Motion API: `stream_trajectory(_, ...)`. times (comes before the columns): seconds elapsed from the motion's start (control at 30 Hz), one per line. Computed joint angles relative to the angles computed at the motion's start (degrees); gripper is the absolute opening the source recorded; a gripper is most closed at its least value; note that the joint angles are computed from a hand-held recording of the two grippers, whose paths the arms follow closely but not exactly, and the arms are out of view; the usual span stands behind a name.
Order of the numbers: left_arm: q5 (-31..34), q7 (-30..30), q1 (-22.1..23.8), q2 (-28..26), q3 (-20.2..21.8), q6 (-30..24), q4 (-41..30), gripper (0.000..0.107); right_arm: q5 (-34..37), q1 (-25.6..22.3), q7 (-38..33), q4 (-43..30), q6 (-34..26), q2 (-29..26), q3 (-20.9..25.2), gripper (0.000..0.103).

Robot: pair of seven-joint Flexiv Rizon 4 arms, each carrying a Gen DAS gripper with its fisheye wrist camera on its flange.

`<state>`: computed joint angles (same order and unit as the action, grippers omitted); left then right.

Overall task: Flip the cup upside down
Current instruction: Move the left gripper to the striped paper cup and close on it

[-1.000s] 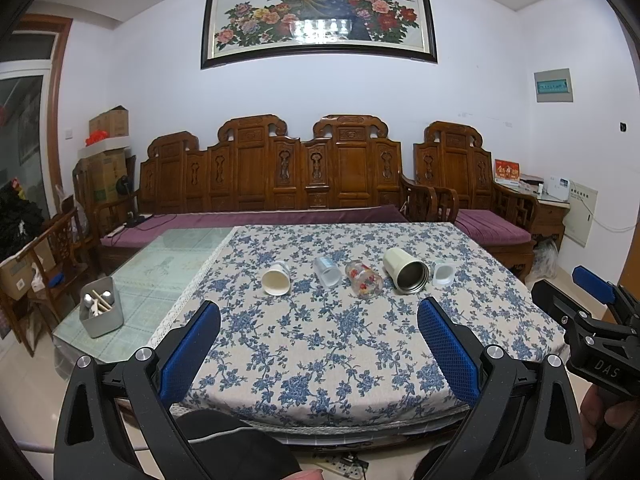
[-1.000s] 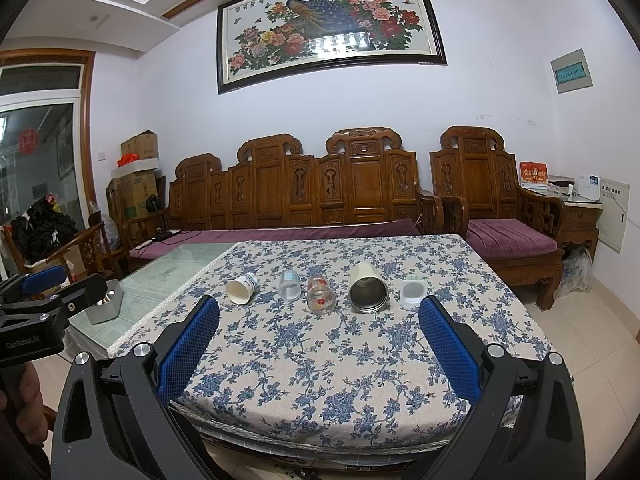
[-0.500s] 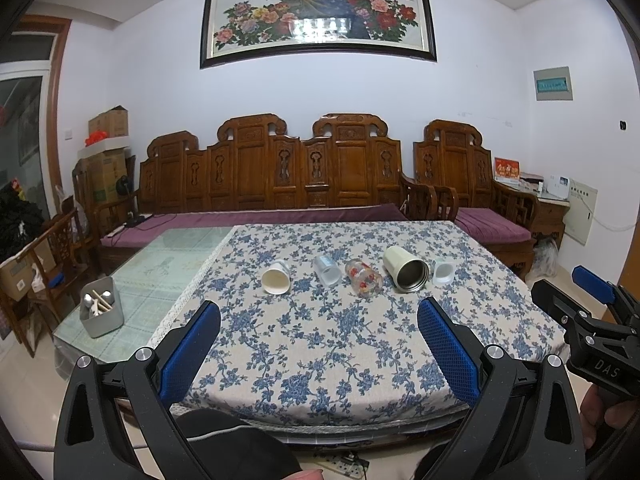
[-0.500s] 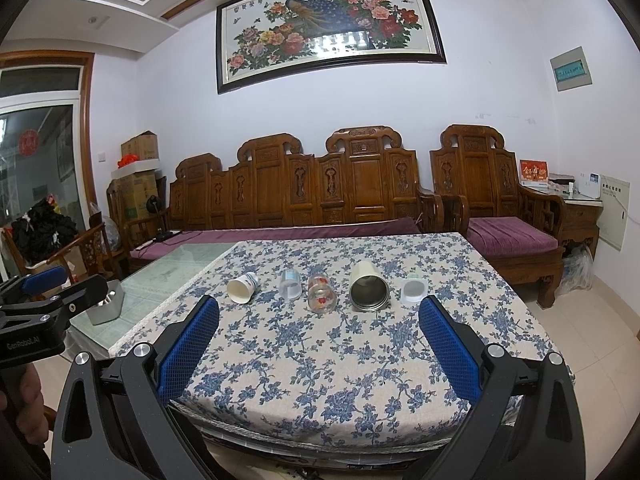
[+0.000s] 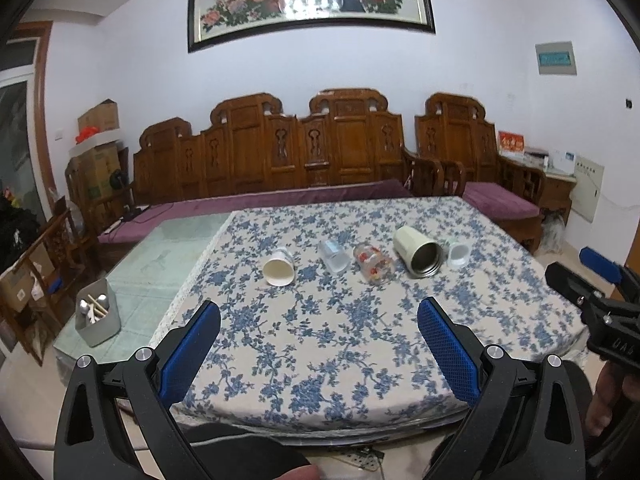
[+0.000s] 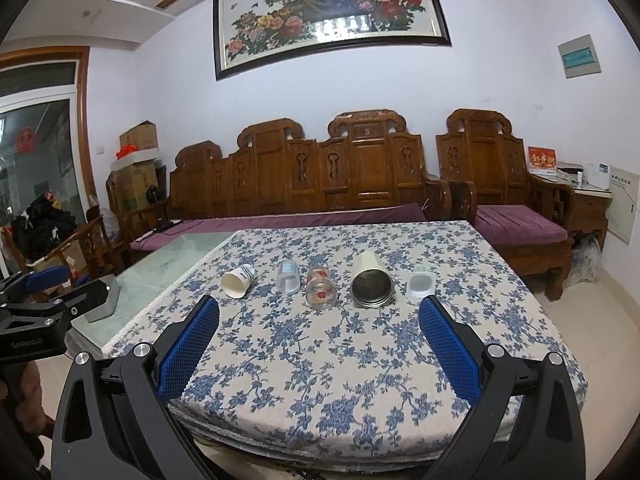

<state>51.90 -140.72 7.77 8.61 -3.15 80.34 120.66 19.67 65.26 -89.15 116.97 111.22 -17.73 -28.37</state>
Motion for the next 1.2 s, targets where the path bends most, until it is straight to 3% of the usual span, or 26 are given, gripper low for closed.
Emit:
stream_trajectory(0.13,-1.2,2.4,-0.3,-4.0,0.9,-0.7,-2.9,0.095,-5.0,-9.5,3.1,-4.8,-1.3,-3.6,8.1,0.101)
stream_trajectory(0.37,-7.6,8.6,-3.0,-11.3,5.7,0.5,-7.2,0.095,-14.9,-21.1,8.9,-12.9,-4.3,-9.6,17.6,0.101)
stream_trajectory(0.57,-21.8,22.4,-2.2,-17.8,6.4,2.7,-9.5,0.095,-24.4,-30.6,13.5,-21.6,-8.8,-15.3,26.2,0.1)
stream_trajectory(0.77,-33.4,35.7,-0.3,-23.7,4.8,0.5,-14.4,0.095,-33.1,-39.8,15.1,-33.2,-17.4,-23.0,37.5,0.097)
stream_trajectory(0.93,-41.6,46.3,0.7,-29.8,3.4,-4.5,-21.3,0.095,-34.9,-43.5,12.1,-42.6,-26.9,-29.4,44.8,0.094)
stream_trajectory(1.1,-48.8,54.4,1.0,-36.7,3.6,-11.7,-29.5,0.095,-33.1,-42.5,7.4,-52.2,-35.7,-35.2,46.7,0.093)
stream_trajectory(1.2,-51.5,56.8,0.1,-41.5,5.8,-16.3,-35.4,0.095,-31.5,-41.4,5.2,-56.8,-39.8,-37.8,46.8,0.092)
